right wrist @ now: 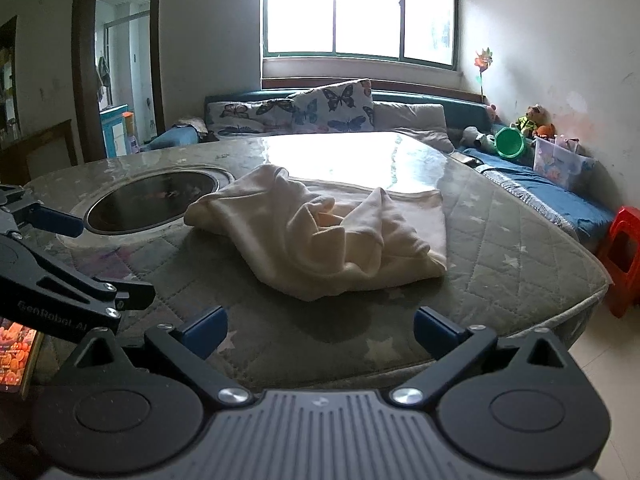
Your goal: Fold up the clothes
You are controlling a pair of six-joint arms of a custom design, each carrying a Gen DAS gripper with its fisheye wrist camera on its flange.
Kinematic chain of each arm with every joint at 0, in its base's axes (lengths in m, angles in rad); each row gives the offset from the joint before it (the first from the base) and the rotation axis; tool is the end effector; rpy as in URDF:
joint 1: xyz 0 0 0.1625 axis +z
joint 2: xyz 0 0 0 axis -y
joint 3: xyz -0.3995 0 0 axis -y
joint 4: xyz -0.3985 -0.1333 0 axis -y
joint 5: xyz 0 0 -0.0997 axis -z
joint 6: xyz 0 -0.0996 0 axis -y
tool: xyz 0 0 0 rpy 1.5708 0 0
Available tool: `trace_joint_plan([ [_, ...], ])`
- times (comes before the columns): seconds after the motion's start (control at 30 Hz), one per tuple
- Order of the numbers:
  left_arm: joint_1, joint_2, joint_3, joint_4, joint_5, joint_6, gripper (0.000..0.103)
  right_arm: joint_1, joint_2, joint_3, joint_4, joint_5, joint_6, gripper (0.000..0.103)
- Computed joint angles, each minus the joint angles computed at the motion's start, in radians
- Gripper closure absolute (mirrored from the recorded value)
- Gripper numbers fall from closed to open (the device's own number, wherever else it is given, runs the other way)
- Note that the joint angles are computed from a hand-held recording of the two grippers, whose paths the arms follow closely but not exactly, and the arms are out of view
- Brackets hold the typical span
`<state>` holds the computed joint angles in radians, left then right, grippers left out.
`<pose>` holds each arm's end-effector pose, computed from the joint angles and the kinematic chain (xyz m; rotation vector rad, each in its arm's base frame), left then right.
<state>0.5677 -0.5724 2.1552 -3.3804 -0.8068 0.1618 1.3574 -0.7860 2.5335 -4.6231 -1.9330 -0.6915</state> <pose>-0.2659 -0.4094 -0.0672 1.2557 2.1104 -0.6575 0.0262 -0.3416 0.1246 0.2004 -1.9961 1.2061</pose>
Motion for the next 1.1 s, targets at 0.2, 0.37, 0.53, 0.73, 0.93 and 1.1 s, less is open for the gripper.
trace_joint_plan([
  [0.2, 0.031, -0.005, -0.049, 0.057, -0.019, 0.011, 0.0, 0.005, -0.041, -0.023, 0.071, -0.02, 0.01, 0.006],
  [0.37, 0.058, 0.002, -0.098, 0.098, -0.032, 0.028, 0.0, 0.008, -0.068, -0.049, 0.125, -0.029, 0.011, 0.008],
  [0.53, 0.087, 0.012, -0.147, 0.141, -0.054, 0.033, 0.0, 0.001, -0.107, -0.074, 0.205, -0.019, 0.027, 0.013],
  [0.73, 0.114, 0.025, -0.198, 0.191, -0.079, 0.035, 0.0, -0.001, -0.135, -0.105, 0.281, -0.002, 0.031, 0.019],
  [0.93, 0.129, 0.031, -0.233, 0.225, -0.112, 0.043, 0.0, 0.001, -0.149, -0.132, 0.329, 0.011, 0.028, 0.02],
  [1.1, 0.136, 0.041, -0.26, 0.243, -0.13, 0.057, 0.0, 0.001, -0.162, -0.16, 0.376, 0.014, 0.026, 0.021],
])
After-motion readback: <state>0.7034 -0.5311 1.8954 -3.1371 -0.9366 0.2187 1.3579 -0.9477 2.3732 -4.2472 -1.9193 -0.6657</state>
